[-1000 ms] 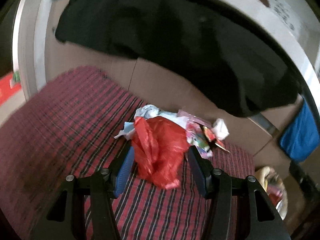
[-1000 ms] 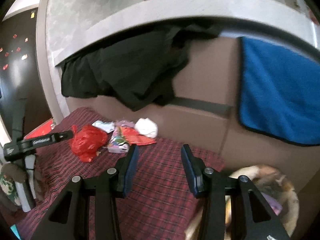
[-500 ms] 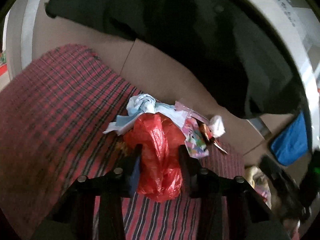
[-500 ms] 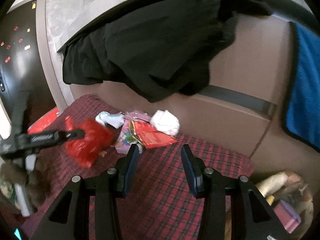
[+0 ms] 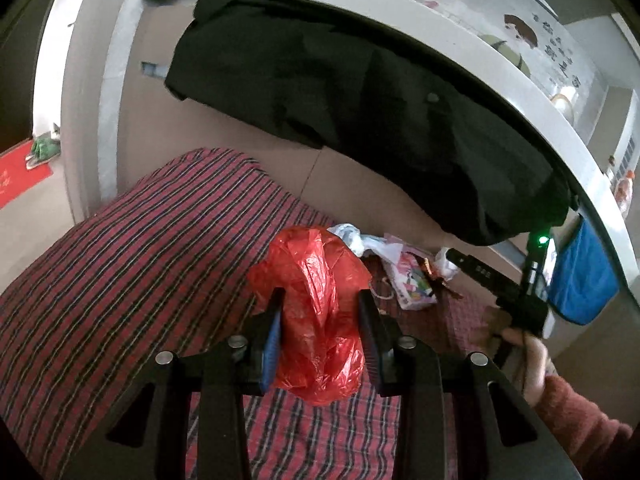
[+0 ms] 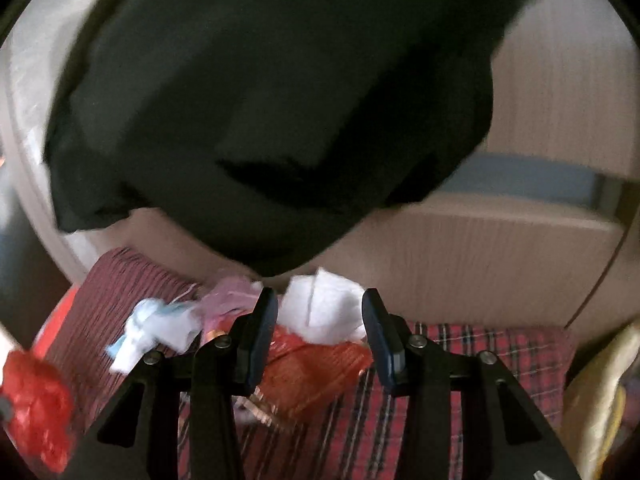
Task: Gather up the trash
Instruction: 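Grasp the red plastic bag with the left gripper while the right gripper approaches the white tissue, then grasp the white tissue with the right gripper while the left gripper lifts the red bag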
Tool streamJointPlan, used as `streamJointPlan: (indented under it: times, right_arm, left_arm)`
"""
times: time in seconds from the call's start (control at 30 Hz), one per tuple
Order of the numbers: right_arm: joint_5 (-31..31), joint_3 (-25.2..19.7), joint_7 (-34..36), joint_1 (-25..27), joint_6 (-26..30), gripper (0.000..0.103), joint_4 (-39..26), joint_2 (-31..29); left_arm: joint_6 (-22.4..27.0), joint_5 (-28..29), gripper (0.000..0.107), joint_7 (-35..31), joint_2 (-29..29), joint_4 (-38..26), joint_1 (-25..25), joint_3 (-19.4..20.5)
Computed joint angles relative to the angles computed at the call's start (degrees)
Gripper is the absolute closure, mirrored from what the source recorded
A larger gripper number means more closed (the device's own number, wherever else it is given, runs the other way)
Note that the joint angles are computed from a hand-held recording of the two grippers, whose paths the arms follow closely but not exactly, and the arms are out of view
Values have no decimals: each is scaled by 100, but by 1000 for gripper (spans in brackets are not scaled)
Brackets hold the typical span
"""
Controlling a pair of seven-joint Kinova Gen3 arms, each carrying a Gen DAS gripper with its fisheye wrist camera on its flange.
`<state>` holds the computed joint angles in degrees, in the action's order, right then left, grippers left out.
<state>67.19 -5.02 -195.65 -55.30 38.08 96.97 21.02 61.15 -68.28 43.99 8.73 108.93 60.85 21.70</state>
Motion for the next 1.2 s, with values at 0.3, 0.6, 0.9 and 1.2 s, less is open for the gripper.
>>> streamJointPlan:
  times: [0.3,0.6,0.9,1.2]
  right_arm:
    - [-974,118,750,237,-477,90,-2,5]
    - [-801,-101,675,274,-752,96,839,-906]
    - [-831,-964,1125,715,-550,94,1482,-1836]
    - [-782,-1126,1753,633,-163,58,1244,-1204]
  left_arm:
    - [-238,-118,71,380,63,123,-75,-66]
    - [6,-194,71,194,238,-231,178,-49]
    - [401,-201,72,-51,586,-876,692,-190]
    - [138,-74,71,-269,712,-1016,779,-379]
